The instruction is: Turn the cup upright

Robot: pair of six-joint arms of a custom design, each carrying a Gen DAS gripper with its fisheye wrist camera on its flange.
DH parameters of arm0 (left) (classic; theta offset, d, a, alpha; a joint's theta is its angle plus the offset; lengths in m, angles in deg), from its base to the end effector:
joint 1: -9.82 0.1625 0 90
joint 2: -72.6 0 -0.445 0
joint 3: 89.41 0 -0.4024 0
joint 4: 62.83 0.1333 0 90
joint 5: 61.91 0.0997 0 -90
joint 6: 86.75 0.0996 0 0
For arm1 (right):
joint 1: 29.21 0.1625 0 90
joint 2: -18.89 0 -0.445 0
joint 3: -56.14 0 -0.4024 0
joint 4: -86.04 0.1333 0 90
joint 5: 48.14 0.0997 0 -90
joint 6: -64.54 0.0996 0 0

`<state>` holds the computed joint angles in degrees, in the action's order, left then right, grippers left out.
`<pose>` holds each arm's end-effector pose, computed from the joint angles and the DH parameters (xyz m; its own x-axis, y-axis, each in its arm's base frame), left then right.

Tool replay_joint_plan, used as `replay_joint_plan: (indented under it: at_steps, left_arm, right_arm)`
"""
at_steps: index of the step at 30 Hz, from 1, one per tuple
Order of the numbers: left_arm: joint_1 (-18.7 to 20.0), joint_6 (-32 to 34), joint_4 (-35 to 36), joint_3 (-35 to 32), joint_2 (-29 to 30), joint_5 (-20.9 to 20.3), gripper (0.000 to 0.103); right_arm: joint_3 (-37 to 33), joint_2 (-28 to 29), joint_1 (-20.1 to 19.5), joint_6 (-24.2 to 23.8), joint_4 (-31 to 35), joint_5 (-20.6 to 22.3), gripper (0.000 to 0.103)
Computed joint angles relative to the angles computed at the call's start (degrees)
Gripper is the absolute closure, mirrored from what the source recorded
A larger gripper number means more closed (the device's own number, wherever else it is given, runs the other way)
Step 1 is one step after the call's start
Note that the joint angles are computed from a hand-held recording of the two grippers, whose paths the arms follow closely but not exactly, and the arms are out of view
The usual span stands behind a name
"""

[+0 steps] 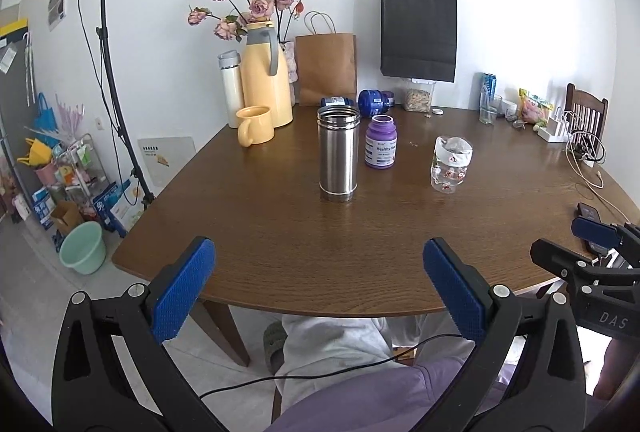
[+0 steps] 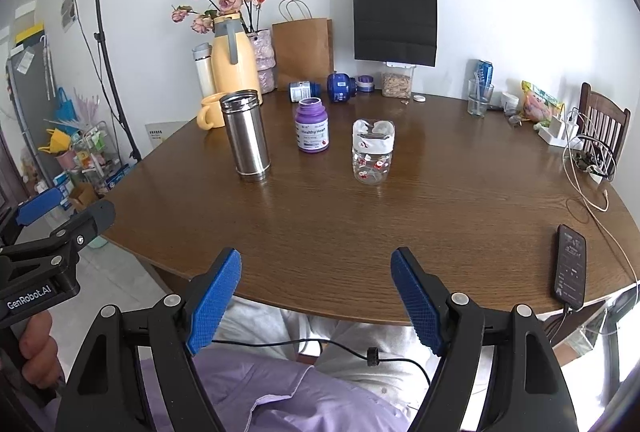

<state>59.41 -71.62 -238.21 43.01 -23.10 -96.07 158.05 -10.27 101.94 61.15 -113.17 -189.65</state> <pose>-0.0861 -0.4339 0.4026 -0.6897 0.0260 -0.7236 0.6301 0.5140 -0.5821 0.4529 -0.4342 0.0044 -0.7421 -0.0950 0.6636 -0.5741 0.6010 -0.5560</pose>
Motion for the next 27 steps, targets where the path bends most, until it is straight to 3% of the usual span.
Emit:
replay_joint_plan:
  at_steps: [27]
  left_arm:
    - [0.0,-0.4,1.8,0.1,0.1,-0.9,0.000]
  right_arm:
    - [1.4,-0.7,-1.0,0.5,-2.9,2.3,0.022]
